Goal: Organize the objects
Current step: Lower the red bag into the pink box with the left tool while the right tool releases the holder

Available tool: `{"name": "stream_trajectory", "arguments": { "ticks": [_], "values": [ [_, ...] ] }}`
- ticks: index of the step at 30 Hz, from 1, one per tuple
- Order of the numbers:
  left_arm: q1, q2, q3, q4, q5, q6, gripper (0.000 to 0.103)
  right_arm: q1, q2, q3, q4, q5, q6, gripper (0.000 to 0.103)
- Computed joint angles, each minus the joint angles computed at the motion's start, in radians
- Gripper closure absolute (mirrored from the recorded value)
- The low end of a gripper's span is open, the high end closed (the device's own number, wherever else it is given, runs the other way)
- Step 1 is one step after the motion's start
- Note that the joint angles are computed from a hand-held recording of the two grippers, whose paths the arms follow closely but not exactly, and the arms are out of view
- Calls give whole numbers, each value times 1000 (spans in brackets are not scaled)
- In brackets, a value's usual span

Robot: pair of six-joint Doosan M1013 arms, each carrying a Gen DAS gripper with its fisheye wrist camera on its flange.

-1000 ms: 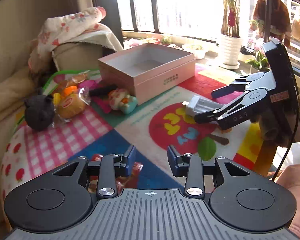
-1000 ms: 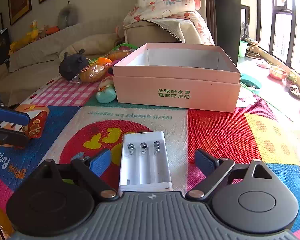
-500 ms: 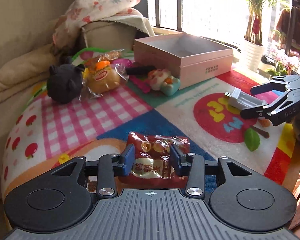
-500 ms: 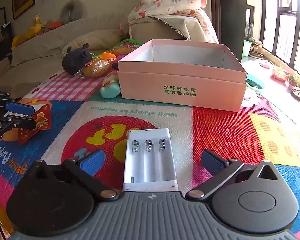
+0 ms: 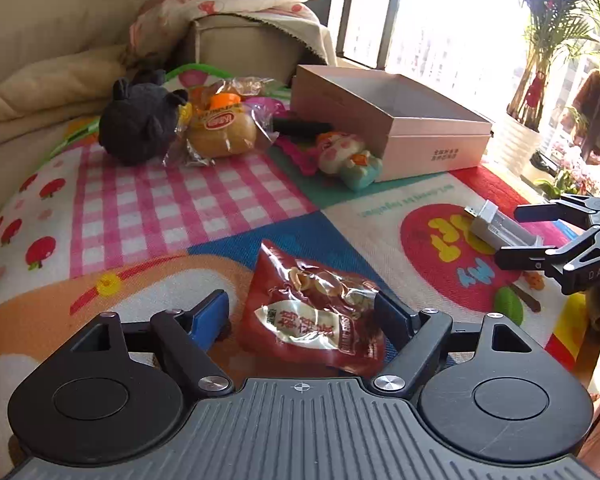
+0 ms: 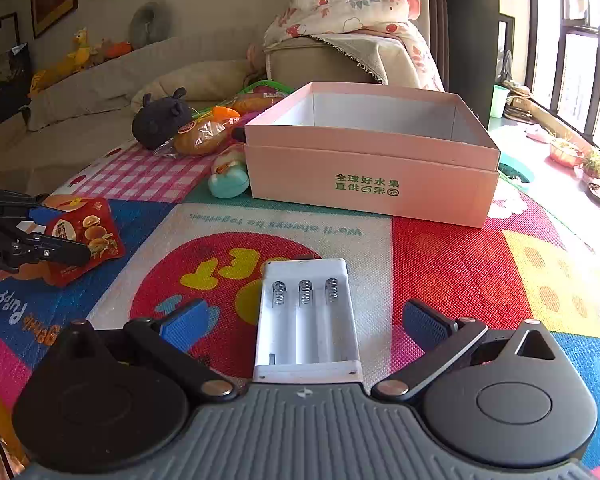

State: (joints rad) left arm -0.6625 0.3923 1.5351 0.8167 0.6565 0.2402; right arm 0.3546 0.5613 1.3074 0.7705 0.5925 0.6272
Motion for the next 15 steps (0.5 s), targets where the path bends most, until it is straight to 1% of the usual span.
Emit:
{"name": "stream_trajectory", "arguments": {
  "ticks": [1, 3, 4, 5, 6, 7, 8, 9, 10, 12, 15],
  "values": [
    [-5, 4, -3, 19, 2, -25, 29, 0, -1, 2, 8, 1, -12, 0],
    [-20, 18, -20, 61, 40, -72, 46, 3, -2, 4, 1, -7, -10, 5],
    [-24, 20, -21, 79, 38, -107, 50, 4, -2, 1, -8, -2, -3, 13],
    [-25, 21, -21, 89, 33, -153, 57, 6, -1, -1, -20, 4, 3, 14],
    [-22, 18, -14, 93, 2, -197, 61, 10, -4, 4, -33, -12, 5, 19],
    [-18, 14, -6, 92, -35, -230, 64, 13, -6, 6, -41, -18, 0, 28],
    [-16, 12, -1, 101, -62, -259, 70, 14, -9, 10, -38, -20, -19, 40],
    [-19, 13, 1, 126, -70, -288, 72, 16, -13, 13, -37, -19, -29, 48],
    [-27, 15, -3, 159, -56, -302, 74, 17, -15, 11, -44, -10, -29, 56],
    [-41, 20, -16, 201, -33, -286, 80, 18, -21, 10, -53, 0, -24, 56],
    [-52, 23, -36, 218, -34, -239, 80, 16, -37, 27, -27, -19, -63, 56]
  ]
}}
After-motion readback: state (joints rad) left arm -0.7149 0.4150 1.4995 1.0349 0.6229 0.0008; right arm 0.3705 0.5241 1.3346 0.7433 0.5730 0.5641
